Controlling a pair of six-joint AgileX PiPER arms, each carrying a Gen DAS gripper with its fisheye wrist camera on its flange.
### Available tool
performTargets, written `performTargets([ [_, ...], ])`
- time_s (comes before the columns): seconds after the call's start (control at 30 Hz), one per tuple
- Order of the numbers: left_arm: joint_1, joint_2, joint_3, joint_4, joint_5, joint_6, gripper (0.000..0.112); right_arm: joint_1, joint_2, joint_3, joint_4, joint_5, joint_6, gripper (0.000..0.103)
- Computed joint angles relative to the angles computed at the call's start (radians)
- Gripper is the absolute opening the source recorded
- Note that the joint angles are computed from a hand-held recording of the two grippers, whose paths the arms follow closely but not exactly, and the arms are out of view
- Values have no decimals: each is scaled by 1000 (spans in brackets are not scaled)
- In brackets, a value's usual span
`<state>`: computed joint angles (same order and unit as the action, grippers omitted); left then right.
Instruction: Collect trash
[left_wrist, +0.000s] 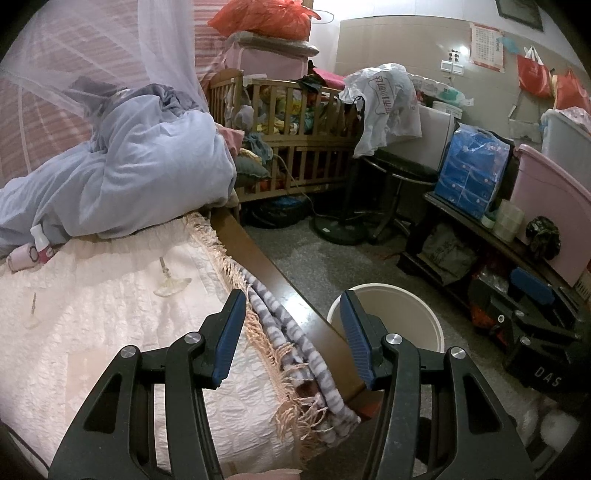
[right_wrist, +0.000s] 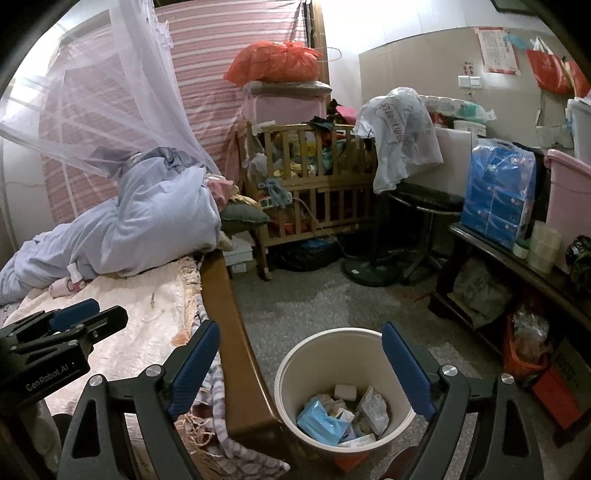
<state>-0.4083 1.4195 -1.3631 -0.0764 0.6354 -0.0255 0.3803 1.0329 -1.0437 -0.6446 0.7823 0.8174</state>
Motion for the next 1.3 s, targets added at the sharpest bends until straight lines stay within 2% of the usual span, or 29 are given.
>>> performTargets([
  [0.57,-8,-10,13,7,0,-13,51,-69,-3,34,64,-54,-72,90],
  [1.3,-31,-11,39,26,-2,-53,51,-101,-6,49,107,-67,-121,91],
])
